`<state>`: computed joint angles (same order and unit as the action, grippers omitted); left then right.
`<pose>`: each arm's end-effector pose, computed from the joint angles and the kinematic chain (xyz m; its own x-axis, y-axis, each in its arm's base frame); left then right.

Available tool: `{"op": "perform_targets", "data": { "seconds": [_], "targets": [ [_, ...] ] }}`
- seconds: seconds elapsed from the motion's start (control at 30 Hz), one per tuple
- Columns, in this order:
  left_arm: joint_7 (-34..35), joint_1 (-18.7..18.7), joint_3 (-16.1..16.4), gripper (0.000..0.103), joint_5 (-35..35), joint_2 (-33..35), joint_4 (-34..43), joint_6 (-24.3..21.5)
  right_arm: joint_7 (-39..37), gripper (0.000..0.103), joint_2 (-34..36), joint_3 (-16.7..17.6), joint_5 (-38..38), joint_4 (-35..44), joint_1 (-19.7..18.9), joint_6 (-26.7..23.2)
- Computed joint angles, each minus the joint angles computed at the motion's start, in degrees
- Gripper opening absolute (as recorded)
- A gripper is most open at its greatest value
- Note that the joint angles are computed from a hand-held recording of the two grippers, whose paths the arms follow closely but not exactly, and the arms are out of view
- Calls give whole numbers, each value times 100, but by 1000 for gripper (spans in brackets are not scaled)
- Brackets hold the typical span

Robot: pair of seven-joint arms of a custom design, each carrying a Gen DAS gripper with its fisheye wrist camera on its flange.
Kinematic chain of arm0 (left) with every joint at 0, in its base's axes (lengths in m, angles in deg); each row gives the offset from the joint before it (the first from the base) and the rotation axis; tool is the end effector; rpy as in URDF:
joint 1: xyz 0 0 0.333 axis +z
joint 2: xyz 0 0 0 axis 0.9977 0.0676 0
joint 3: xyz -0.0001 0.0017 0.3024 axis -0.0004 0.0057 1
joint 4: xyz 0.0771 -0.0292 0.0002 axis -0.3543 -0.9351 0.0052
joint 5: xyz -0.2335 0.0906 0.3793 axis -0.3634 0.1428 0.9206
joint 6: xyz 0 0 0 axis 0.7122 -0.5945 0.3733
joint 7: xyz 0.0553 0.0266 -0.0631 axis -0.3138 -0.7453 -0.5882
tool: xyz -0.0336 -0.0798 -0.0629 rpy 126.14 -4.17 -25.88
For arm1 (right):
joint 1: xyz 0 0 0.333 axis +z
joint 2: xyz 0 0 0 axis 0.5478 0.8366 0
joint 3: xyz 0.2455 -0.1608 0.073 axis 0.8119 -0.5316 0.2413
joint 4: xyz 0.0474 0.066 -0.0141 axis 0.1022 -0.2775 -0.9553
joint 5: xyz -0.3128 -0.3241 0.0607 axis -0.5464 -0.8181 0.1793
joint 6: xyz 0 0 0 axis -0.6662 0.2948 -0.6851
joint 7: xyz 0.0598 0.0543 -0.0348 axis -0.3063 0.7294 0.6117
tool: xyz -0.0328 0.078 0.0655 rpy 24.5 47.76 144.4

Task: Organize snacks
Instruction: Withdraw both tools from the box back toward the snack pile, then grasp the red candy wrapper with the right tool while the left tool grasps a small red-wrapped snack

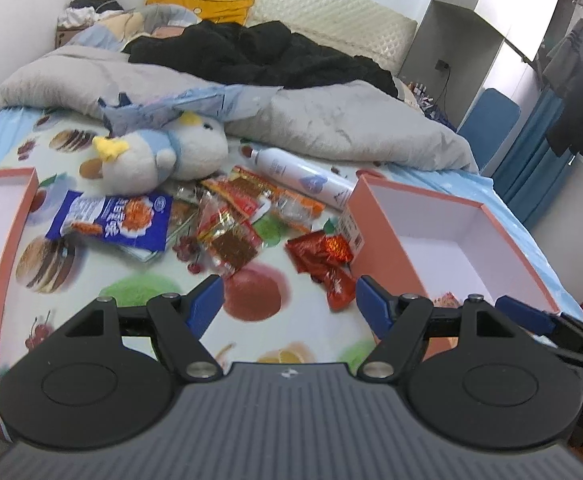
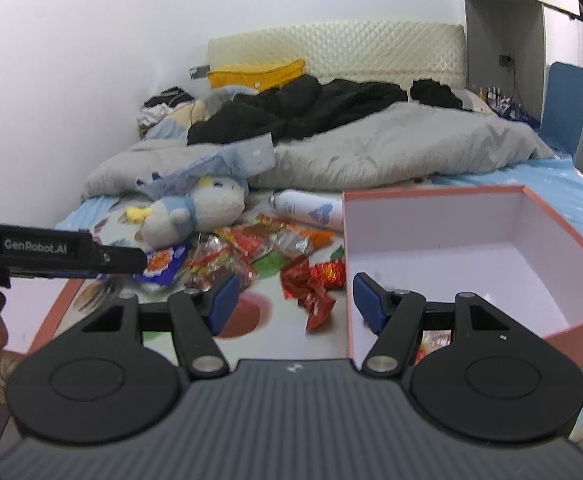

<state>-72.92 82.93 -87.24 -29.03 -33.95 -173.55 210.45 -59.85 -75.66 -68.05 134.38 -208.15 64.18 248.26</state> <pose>0.4209 -0.2129 0.4403 0.4619 -0.8403 0.2837 -0.4779 -0.5053 -0.7186 0.5079 0.3618 0.4410 0.6713 -0.7330 -0.1094 -0.4481 -0.2839 -0.8477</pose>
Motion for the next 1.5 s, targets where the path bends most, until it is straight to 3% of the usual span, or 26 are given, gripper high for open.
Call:
{"op": "perform_targets", "data": {
  "seconds": [0.6,0.83,1.07,1.2,1.37,1.5],
  "targets": [
    [-115,-211,70,77,-584,-542,-818,60,1188,65,-124,-20,-1247,-495,203,-11],
    [-238,109,64,77,-531,-338,-927,345,1471,65,231,86,-1873,-284,118,-7],
    [-695,827,-88,76,-16,37,-853,858,1692,65,801,325,-2535,232,-51,-89],
    [-885,1296,-161,73,436,458,-612,1195,2907,65,1275,-57,-3930,640,320,32],
    [-1275,1847,-139,57,1199,1063,-254,1702,4556,65,1956,-1223,-5643,1311,1294,-13],
    [-1857,2301,-130,55,2174,1719,201,2063,5329,64,2526,-1998,-6593,1891,1883,-153]
  ]
}}
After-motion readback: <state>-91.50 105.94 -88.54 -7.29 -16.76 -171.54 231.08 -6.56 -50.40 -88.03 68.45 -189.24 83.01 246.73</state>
